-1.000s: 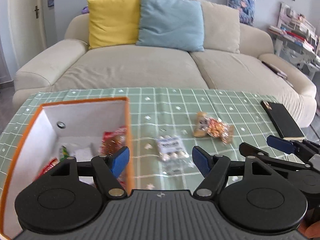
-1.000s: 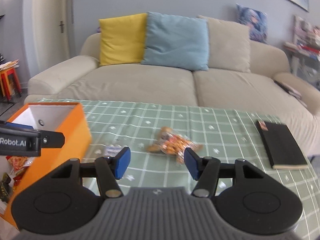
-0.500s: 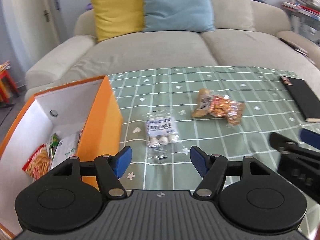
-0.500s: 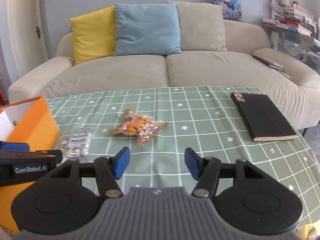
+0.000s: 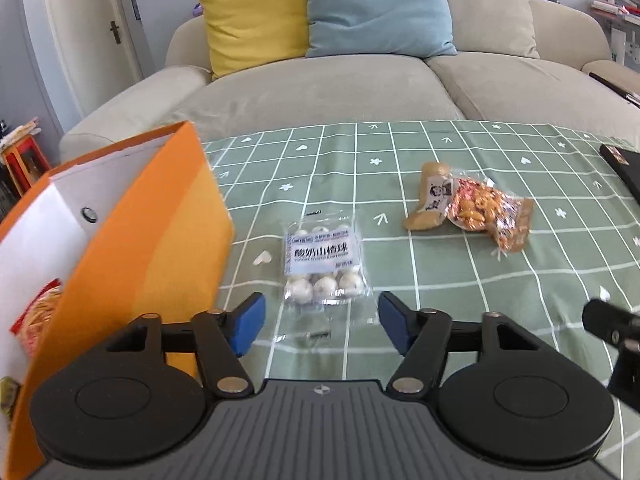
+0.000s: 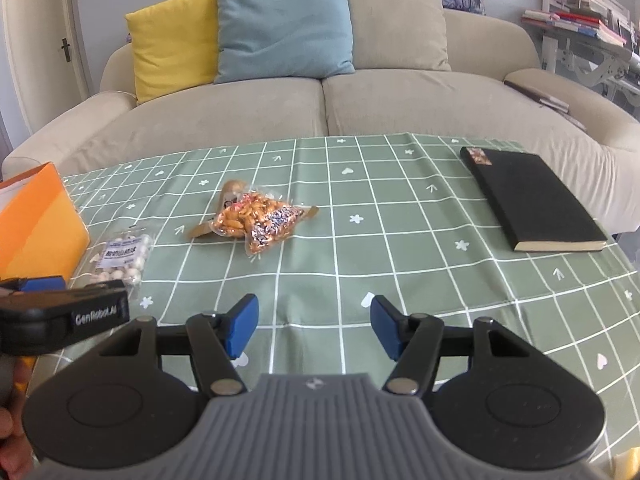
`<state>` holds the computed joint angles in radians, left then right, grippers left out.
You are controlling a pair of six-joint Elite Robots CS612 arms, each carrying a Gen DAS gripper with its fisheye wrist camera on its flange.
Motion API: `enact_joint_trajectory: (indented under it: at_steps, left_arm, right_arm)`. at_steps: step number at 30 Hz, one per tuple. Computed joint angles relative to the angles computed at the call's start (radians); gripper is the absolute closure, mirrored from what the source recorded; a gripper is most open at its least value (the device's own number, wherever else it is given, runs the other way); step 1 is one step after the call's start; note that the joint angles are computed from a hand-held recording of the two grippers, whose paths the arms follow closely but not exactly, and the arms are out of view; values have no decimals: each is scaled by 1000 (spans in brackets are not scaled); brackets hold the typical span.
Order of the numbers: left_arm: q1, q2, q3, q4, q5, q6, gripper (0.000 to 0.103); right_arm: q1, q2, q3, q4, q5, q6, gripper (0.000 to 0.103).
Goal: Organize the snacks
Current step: 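Move both tools back over the yogurt-ball pack and peanut bag, then grasp the clear yogurt-ball pack with the left tool while the right tool grasps the peanut bag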
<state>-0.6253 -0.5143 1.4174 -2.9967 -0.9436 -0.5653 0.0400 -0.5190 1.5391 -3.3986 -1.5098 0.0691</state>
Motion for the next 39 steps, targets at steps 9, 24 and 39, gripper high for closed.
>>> enact_joint_trajectory:
  at_steps: [9, 24, 39]
  left_arm:
    - [38, 30, -53, -2, -74, -29, 17]
    - [65, 43, -101, 79, -157, -6, 29]
    - [71, 43, -103, 74, -183, 7, 35]
  right_arm:
    - [-5, 55, -100, -10, 77, -105, 34]
    - [0, 175, -365, 204, 211, -559, 23]
    - [8, 213, -439, 267, 219, -544, 34]
